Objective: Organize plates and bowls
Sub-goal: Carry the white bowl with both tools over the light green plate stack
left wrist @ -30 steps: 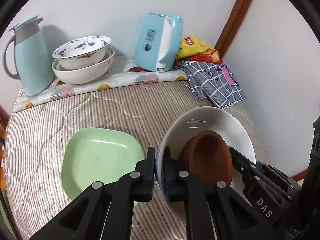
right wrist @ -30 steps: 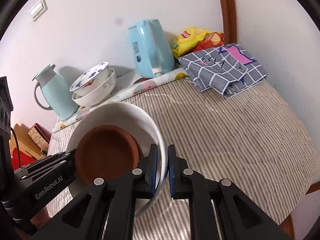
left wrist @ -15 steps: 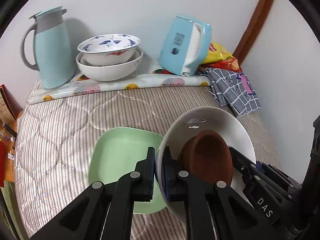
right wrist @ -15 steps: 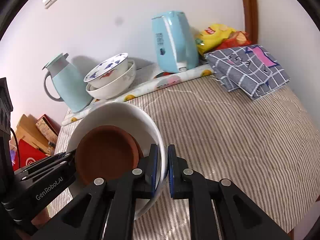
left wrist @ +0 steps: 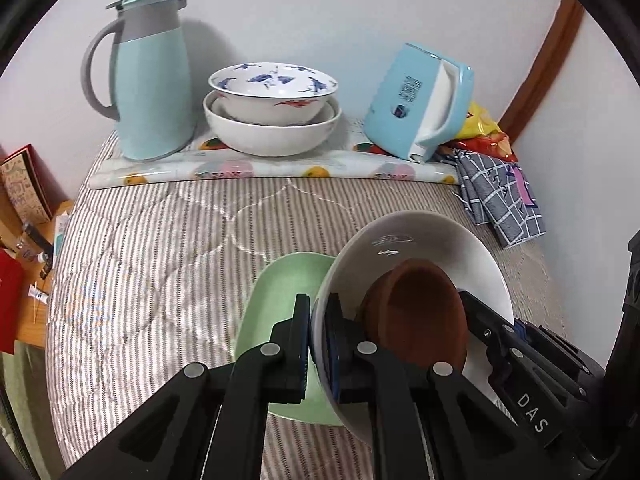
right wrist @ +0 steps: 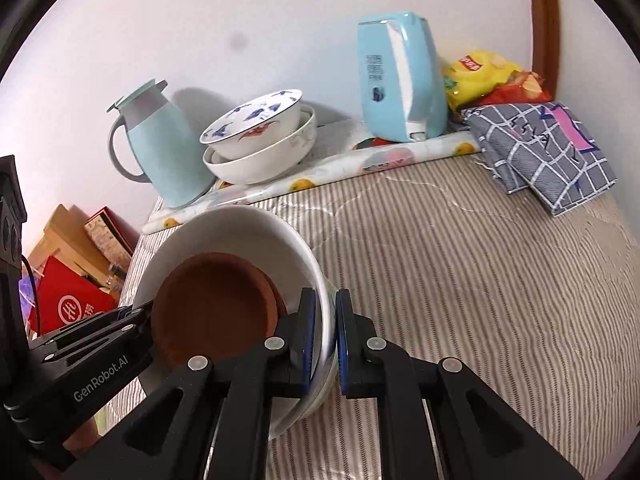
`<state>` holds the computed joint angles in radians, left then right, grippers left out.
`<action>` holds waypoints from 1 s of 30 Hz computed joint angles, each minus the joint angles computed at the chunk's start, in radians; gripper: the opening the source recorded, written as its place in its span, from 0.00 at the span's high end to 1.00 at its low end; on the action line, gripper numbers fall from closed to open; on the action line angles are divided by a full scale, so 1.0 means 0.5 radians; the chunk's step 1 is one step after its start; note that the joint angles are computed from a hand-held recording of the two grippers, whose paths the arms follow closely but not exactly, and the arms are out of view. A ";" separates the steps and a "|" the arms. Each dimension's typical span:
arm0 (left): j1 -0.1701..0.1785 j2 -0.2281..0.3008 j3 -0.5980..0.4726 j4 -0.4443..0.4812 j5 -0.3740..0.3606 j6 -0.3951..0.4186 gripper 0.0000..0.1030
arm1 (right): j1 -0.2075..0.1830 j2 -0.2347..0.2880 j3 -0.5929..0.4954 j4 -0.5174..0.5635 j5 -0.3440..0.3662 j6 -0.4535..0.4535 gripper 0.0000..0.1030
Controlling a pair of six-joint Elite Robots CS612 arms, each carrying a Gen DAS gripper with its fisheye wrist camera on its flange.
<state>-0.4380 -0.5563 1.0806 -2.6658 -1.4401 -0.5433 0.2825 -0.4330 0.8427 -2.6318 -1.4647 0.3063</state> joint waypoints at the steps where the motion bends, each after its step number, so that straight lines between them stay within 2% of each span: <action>1: 0.003 -0.001 0.004 0.001 0.002 -0.002 0.92 | 0.002 0.005 -0.008 0.002 0.003 -0.003 0.90; 17: 0.037 0.030 0.005 0.070 -0.006 -0.069 0.92 | 0.023 0.122 -0.183 0.147 0.073 -0.029 0.90; 30: 0.062 0.124 -0.113 0.181 -0.076 -0.087 0.92 | 0.019 0.234 -0.344 0.315 0.110 -0.032 0.90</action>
<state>-0.4070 -0.4943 1.0240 -2.5754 -1.4781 -0.5869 0.2918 -0.3159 0.6708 -2.4743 -1.4098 0.2903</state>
